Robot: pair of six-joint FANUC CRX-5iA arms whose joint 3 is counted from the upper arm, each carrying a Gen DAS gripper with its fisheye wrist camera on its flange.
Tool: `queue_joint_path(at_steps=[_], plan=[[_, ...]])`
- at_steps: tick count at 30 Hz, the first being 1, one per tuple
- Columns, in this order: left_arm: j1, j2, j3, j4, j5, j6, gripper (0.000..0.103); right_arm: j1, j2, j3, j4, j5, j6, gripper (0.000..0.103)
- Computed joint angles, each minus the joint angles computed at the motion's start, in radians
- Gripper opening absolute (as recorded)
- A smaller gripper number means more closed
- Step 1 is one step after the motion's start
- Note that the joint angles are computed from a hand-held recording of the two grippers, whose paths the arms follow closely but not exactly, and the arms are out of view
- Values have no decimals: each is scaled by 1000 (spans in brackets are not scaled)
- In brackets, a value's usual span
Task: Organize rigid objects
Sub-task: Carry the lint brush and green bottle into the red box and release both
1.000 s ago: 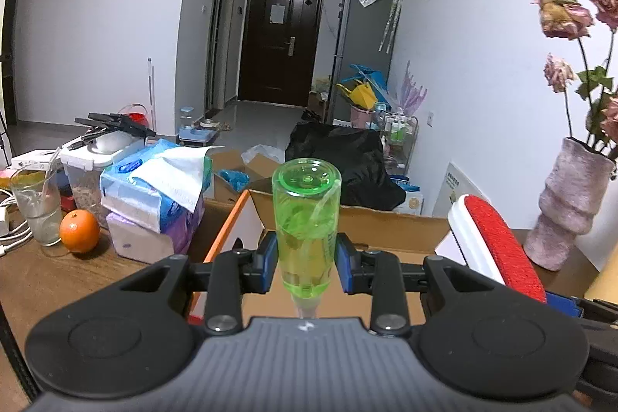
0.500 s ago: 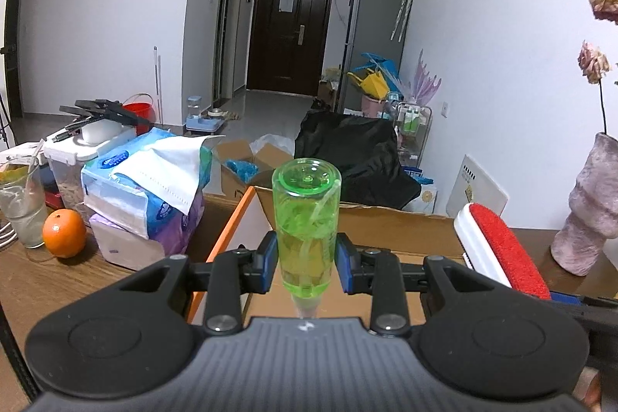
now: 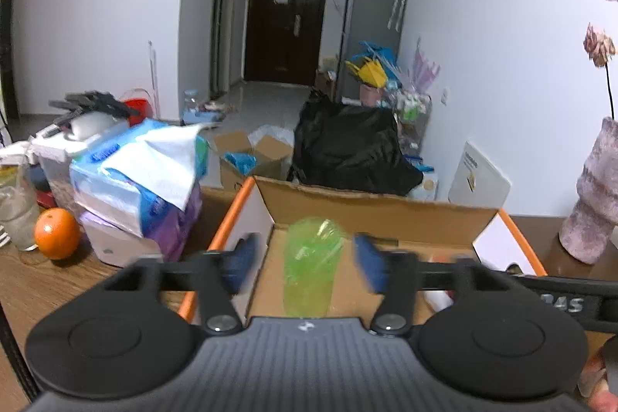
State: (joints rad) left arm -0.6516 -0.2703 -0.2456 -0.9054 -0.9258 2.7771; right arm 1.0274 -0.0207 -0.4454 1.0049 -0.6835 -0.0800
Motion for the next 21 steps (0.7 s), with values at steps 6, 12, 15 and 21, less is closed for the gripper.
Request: queue_joint_path(at_steps=[6, 12, 15, 21], plan=[[-43, -4, 13, -44, -61, 29, 103, 9, -26, -24, 51, -32, -43, 91], [-51, -6, 17, -45, -86, 26, 103, 13, -38, -40, 74, -41, -55, 99], [-49, -10, 15, -37, -90, 20, 103, 14, -49, -53, 89, -38, -61, 100], [-54, -15, 13, -32, -101, 13, 103, 26, -60, -66, 102, -47, -62, 101]])
